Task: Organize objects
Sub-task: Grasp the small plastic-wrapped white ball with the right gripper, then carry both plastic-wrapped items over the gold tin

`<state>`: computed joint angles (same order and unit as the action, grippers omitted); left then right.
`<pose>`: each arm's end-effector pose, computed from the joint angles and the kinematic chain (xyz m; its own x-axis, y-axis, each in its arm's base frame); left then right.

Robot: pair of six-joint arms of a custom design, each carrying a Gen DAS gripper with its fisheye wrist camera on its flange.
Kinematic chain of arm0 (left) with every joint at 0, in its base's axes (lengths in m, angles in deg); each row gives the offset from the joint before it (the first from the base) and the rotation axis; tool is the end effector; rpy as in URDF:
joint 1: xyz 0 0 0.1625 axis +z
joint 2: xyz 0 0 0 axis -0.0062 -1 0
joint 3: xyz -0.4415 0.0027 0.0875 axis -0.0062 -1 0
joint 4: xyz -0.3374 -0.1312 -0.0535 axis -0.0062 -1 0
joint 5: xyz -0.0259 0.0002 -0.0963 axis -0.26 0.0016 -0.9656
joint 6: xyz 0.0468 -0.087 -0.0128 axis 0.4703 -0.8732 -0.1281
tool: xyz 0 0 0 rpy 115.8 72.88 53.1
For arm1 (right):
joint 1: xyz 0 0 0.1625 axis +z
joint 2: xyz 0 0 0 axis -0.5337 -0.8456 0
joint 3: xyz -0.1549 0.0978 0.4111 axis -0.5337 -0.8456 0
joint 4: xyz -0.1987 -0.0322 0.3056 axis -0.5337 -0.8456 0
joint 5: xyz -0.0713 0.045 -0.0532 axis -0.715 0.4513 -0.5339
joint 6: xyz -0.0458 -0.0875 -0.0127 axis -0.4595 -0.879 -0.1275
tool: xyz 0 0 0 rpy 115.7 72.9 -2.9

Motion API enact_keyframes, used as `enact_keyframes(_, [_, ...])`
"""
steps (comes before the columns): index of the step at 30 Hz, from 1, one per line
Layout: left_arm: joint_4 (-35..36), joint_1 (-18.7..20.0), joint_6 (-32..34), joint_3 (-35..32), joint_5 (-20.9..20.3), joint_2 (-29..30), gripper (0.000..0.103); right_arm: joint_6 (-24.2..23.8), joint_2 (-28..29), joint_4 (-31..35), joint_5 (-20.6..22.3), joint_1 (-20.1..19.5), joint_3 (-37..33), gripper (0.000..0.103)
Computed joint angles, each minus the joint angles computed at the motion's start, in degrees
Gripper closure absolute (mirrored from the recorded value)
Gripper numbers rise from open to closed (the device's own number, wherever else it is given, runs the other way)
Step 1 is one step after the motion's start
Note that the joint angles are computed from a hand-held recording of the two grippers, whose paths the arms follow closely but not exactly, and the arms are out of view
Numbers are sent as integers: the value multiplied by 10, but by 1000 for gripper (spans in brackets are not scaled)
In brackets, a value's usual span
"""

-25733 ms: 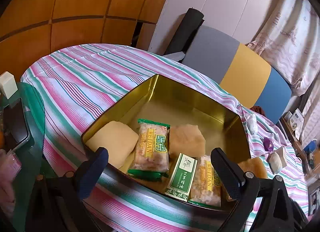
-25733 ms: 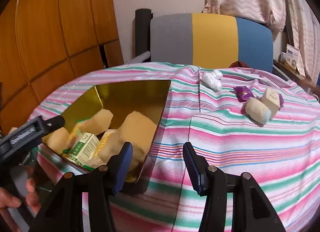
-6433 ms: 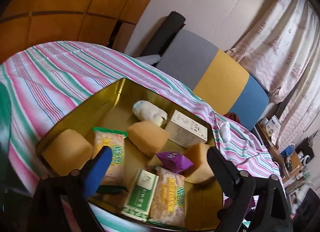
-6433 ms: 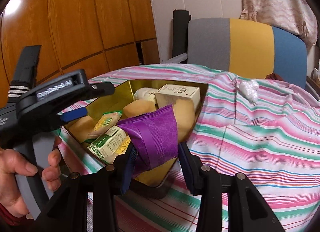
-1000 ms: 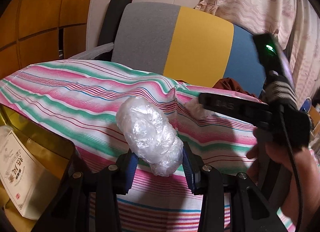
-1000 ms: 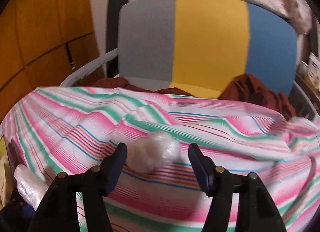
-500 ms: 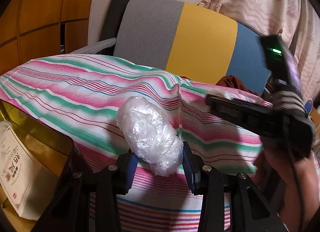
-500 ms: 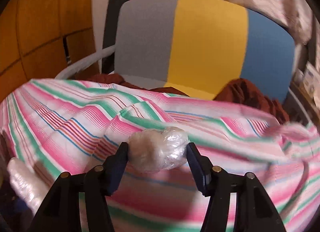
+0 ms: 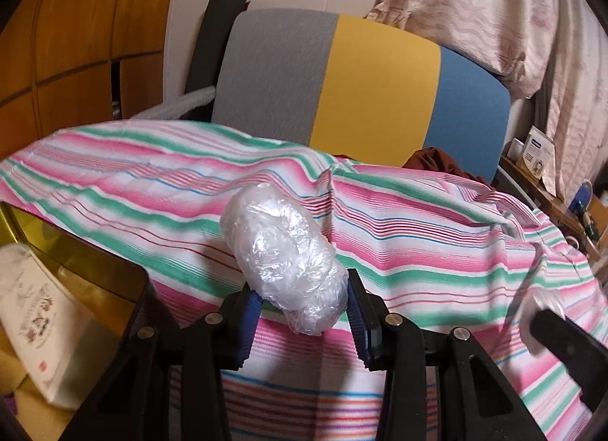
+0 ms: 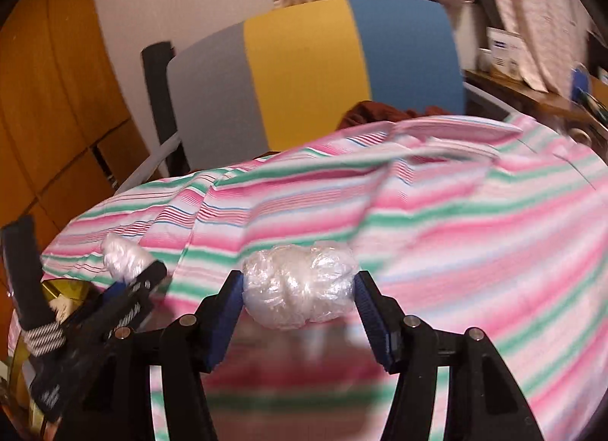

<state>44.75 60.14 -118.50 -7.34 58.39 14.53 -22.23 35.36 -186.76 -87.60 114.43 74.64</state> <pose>-0.1895 -0.7636 -0.0675 -0.7689 -0.3606 -0.5280 0.3045 0.5196 -0.7983 0.0173 -0.7729 0.1448 -0.8155 -0.2842 0.5042 -0.5420 0.6807 -0.4929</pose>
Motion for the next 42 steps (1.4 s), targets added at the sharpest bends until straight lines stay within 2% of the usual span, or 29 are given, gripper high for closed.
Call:
enact_keyframes(2, [-72,-7,32,96,6,-40,61,-1,-16,-42,0,-5,45,43])
enact_keyframes(6, [-122,-19,67,179,22,-74,60,-9,-36,-114,-2,-12,113,43])
enact_keyframes(13, [-244,-53,64,398,56,-168,60,-29,-55,-161,4,-19,181,43])
enact_keyframes(19, [-320,-79,22,542,80,-230,60,-62,-66,-205,12,-13,238,43])
enact_keyframes(22, [-362,-93,25,610,81,-259,60,-84,-69,-229,22,-10,264,43])
enact_keyframes(28, [-444,-121,27,727,78,-317,60,-95,-74,-258,41,-4,308,43])
enact_keyframes(33, [-490,-142,30,811,56,-357,60,-99,-80,-283,62,0,343,43])
enact_keyframes(42, [-491,-149,-79,904,2,-404,60,-89,-102,-298,110,8,405,43])
